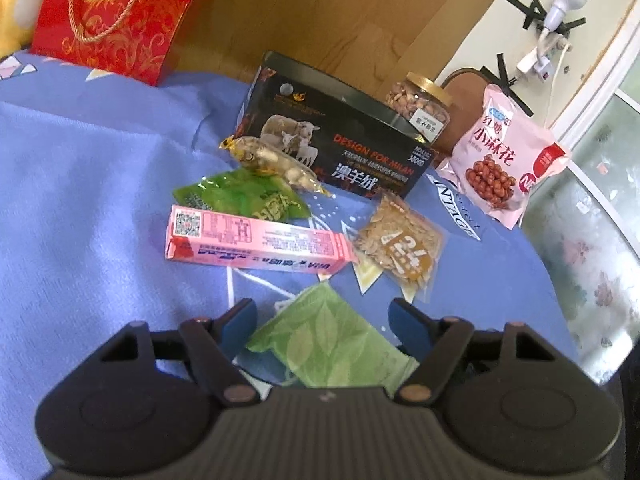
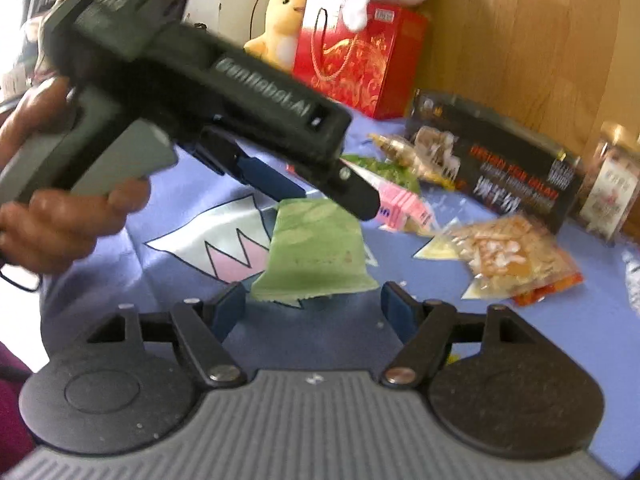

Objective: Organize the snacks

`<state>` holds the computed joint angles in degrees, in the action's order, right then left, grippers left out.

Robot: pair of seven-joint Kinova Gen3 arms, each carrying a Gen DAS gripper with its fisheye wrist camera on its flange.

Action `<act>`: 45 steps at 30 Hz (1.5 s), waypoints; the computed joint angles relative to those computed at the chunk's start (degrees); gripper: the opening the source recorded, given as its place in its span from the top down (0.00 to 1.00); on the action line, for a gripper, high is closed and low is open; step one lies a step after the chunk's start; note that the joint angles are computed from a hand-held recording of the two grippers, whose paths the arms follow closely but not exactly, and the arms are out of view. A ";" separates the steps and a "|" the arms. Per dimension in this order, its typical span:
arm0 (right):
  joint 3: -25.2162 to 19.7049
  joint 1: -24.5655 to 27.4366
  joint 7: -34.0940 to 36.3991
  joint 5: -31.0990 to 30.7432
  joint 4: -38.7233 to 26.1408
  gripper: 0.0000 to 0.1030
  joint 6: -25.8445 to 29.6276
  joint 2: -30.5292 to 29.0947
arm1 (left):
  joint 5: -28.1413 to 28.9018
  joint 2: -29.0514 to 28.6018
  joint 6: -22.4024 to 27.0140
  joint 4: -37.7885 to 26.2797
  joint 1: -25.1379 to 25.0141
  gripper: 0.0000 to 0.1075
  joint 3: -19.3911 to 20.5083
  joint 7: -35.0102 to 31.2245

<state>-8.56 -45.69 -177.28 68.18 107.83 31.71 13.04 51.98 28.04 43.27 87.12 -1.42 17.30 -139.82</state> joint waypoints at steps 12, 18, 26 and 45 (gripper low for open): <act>-0.16 0.43 -6.29 3.61 1.61 0.57 -1.86 -0.60 | 0.14 1.13 1.08 -1.49 0.85 0.44 0.32 -0.31; -1.29 0.18 -7.20 5.53 2.43 0.56 -0.92 -1.03 | -0.52 1.62 1.21 -2.50 1.36 0.38 0.46 1.45; -1.72 0.85 -8.28 6.47 2.76 0.51 -0.95 -0.92 | 6.46 -1.74 1.82 1.97 -3.63 0.27 0.63 -4.09; -1.74 0.63 -6.55 6.09 2.38 0.42 -1.31 -0.67 | 6.92 0.63 11.32 1.31 -2.36 0.26 -2.80 -2.73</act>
